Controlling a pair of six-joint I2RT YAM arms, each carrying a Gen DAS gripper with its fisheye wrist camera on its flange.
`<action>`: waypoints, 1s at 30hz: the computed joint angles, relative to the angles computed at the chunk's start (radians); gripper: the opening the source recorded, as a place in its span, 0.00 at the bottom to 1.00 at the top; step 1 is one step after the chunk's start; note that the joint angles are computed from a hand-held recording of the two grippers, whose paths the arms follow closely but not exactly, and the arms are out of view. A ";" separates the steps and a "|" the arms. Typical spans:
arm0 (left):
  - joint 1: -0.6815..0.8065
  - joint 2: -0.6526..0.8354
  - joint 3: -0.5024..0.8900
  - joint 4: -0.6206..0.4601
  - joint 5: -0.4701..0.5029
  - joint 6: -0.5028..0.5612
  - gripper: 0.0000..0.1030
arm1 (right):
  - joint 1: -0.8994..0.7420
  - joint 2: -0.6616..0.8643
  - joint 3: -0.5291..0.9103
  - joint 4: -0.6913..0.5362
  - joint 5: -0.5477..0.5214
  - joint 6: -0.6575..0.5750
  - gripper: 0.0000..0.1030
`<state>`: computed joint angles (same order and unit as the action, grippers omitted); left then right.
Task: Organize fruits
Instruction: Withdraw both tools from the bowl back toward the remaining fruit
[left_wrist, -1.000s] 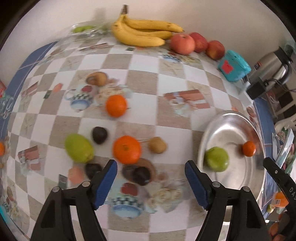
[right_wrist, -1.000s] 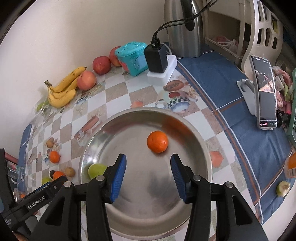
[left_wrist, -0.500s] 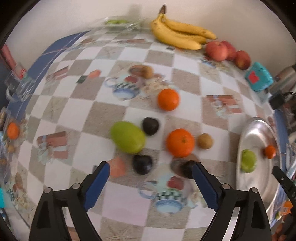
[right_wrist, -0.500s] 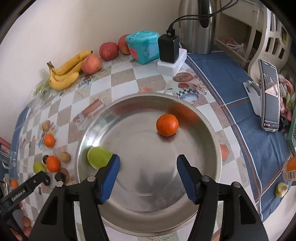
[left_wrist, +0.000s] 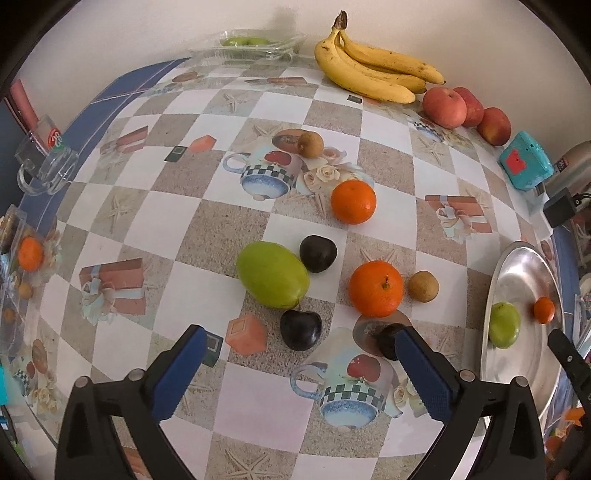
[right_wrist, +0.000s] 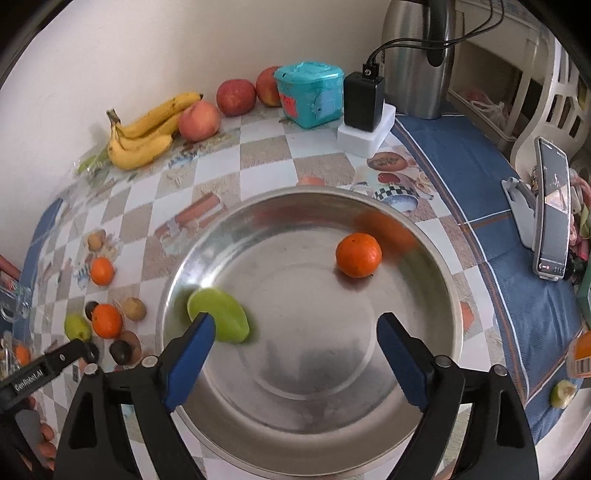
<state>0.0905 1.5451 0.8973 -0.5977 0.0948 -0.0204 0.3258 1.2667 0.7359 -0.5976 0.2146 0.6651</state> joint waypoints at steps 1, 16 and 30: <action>0.001 -0.001 -0.002 0.001 0.002 0.000 1.00 | 0.001 -0.001 0.000 0.001 0.004 0.003 0.89; 0.080 -0.037 0.022 -0.038 0.046 0.029 1.00 | 0.046 -0.012 0.002 0.006 0.016 0.035 0.90; 0.226 -0.008 0.103 -0.074 0.092 0.052 1.00 | 0.172 0.066 0.065 0.055 -0.023 0.071 0.90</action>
